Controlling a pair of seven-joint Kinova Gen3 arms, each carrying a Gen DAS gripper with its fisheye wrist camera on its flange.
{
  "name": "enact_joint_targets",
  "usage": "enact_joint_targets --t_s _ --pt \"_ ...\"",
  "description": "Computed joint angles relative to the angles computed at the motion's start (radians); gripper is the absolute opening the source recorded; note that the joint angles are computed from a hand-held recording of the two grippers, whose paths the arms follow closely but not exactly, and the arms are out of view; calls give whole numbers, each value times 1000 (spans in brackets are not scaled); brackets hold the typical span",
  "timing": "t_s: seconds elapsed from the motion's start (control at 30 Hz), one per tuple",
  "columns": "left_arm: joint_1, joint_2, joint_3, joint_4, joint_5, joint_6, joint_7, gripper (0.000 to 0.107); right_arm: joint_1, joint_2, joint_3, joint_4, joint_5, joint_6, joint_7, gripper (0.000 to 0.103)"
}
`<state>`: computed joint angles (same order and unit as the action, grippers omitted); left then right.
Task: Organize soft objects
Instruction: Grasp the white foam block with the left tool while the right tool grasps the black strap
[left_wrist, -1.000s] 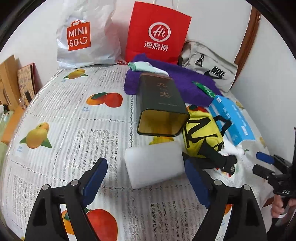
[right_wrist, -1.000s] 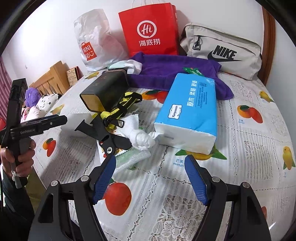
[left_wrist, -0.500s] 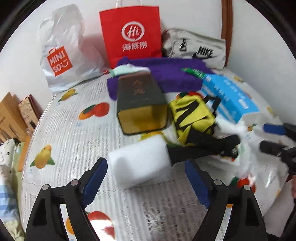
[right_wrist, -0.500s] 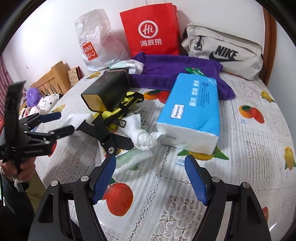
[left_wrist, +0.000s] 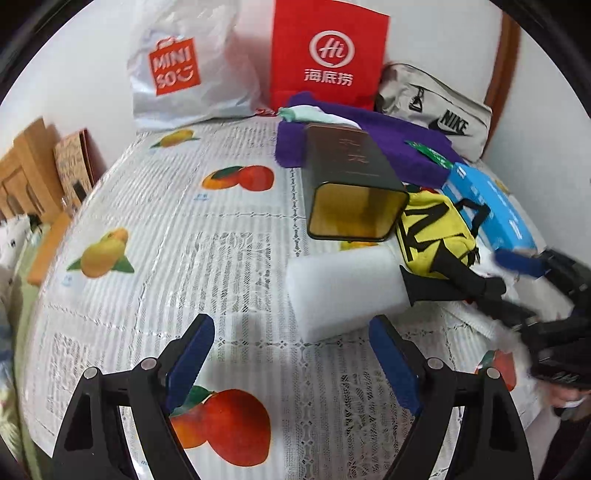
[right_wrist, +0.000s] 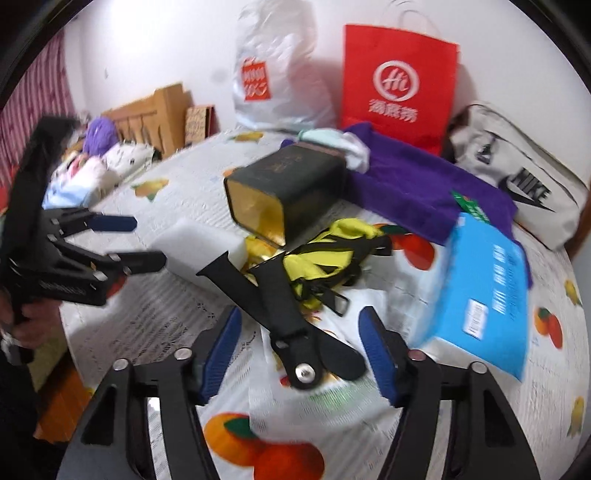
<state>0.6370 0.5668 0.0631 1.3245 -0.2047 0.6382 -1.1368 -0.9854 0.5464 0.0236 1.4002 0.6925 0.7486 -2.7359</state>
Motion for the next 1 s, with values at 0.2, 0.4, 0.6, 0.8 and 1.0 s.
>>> enact_joint_targets --t_s 0.2,0.4,0.6,0.8,1.0 --pt "-45 8 32 5 59 -12 -29 85 -20 61 11 -69 11 57 85 26" --pt "-62 15 54 0 99 -24 -68 85 -23 -15 18 17 35 -18 -14 26" --pt "-51 21 62 -12 131 -55 -94 85 -45 -81 25 110 99 -50 -156 26" --pt "91 72 -64 -81 -18 -39 -10 89 -45 -141 -11 192 174 -20 -290 26" --pt "94 126 -49 -141 -106 -4 -63 89 -25 -177 -66 250 231 5 -384 26"
